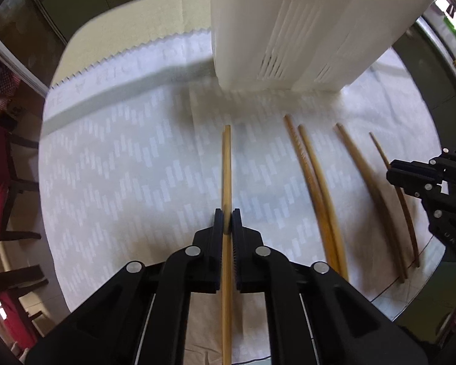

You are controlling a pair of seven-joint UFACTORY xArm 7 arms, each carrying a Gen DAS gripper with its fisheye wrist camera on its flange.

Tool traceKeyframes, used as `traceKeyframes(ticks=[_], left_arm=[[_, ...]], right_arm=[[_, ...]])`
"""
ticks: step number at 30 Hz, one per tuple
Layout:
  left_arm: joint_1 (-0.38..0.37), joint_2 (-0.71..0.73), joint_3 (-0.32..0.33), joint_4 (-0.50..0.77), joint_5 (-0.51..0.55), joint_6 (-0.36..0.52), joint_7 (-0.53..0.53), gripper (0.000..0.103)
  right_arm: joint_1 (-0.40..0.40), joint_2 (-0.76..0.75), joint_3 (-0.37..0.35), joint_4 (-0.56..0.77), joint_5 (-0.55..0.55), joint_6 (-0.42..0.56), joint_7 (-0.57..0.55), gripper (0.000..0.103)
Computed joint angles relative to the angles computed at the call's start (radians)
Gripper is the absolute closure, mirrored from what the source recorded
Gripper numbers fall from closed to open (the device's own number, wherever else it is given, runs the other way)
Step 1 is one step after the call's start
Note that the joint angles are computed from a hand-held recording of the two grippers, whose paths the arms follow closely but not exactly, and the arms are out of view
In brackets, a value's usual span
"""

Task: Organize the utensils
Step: 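Grasp a wooden chopstick with the right gripper while the left gripper holds its chopstick, then lift both chopsticks upright with both grippers and carry them over the white holder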

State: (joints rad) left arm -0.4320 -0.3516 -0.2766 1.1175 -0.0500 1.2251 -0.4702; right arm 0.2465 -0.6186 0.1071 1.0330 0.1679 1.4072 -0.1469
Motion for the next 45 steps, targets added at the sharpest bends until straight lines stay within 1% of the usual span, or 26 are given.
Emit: traceKeyframes(ticks=[4,8,12,16,25,34,39,45], left_arm=[[0.004,-0.081,0.009,-0.010,0.008,-0.030,0.024,0.097],[0.016,-0.146,0.005,0.007,0.003,-0.025,0.024,0.097],[0.029,-0.181,-0.018,0.035,0.011,-0.014,0.019,0.097],[0.032,-0.221,-0.028,0.035,0.009,-0.017,0.022,0.097],[0.045,-0.303,-0.044,0.026,0.011,-0.030,0.035,0.097],[0.058,-0.337,-0.055,0.033,0.005,-0.033,0.052,0.097],[0.063,-0.348,-0.054,0.037,-0.001,-0.039,0.054,0.097],[0.079,-0.347,-0.062,0.073,0.007,-0.042,0.057,0.097]], right_arm=[[0.005,-0.059,-0.038,0.025,0.044,0.006,-0.018,0.096],[-0.001,-0.117,-0.065,0.053,0.074,0.014,-0.033,0.096],[-0.002,-0.140,-0.072,0.094,0.101,0.012,-0.030,0.096],[-0.003,-0.167,-0.076,0.118,0.110,0.028,-0.029,0.096],[-0.006,-0.215,-0.087,0.133,0.121,0.047,-0.026,0.096],[0.002,-0.223,-0.088,0.167,0.134,0.052,-0.023,0.096],[0.005,-0.222,-0.088,0.182,0.142,0.040,-0.020,0.096],[0.011,-0.203,-0.090,0.230,0.151,0.018,-0.016,0.096]])
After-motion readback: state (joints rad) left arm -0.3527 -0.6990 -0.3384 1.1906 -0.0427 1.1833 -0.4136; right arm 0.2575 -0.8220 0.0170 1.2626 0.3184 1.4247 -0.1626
